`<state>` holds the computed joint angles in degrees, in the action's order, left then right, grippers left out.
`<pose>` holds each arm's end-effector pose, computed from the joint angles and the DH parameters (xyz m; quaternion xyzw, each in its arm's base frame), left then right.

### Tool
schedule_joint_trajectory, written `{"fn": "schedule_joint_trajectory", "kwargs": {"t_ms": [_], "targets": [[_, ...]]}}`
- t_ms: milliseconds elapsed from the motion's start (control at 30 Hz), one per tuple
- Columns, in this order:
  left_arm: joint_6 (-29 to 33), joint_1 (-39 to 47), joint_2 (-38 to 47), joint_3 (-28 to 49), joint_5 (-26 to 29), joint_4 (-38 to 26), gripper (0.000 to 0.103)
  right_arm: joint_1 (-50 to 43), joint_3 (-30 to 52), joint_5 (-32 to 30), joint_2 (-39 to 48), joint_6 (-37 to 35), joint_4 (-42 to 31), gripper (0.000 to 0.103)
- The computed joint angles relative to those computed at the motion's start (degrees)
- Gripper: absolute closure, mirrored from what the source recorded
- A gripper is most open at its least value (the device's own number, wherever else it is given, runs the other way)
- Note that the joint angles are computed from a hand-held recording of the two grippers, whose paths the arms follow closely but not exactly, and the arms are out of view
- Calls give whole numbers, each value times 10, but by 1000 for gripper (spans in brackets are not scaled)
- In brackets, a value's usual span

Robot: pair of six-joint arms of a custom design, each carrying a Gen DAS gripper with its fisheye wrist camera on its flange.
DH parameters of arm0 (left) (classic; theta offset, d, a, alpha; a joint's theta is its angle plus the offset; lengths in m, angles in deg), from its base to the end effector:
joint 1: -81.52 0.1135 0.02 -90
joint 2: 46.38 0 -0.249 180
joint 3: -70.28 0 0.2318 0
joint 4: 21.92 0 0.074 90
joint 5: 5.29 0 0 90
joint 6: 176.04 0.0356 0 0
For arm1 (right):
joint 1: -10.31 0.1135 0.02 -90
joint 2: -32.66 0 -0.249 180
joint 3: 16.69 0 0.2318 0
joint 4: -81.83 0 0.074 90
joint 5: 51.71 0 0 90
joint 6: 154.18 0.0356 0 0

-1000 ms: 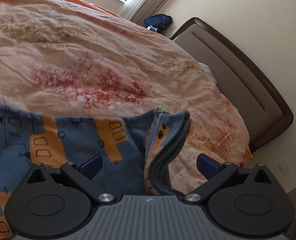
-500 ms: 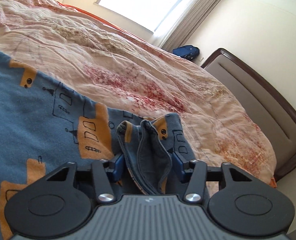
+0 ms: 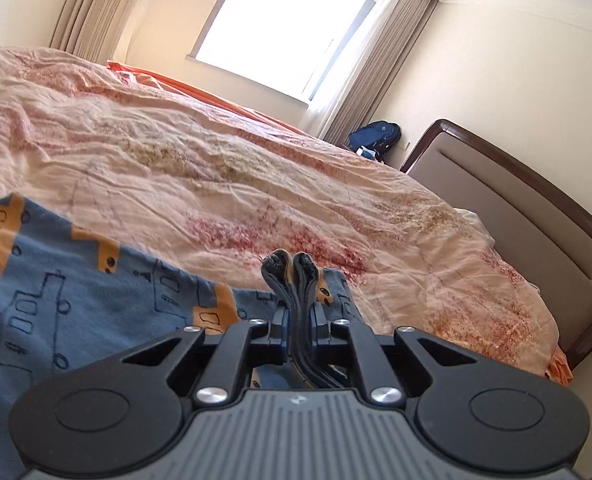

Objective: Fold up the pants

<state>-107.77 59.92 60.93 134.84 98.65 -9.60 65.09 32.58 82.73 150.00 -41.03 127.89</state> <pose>0.3296 -0.1397 0.1389 0.0593 0.8615 -0.2799 0.4194 0.2009 0.2414 0.0824 -0.0057 0.7961 0.0817 0.5996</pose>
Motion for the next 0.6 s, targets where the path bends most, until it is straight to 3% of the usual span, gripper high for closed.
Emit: {"fn": "schedule_joint_trajectory", "kwargs": {"t_ms": [233,600], "targets": [[40,68,-60,-81,14,33,93,35,91,-7,-21,-7,-116,90],[61,154,-14,-105,76,75,94,52,240,-62,57,12,-257,90]]}}
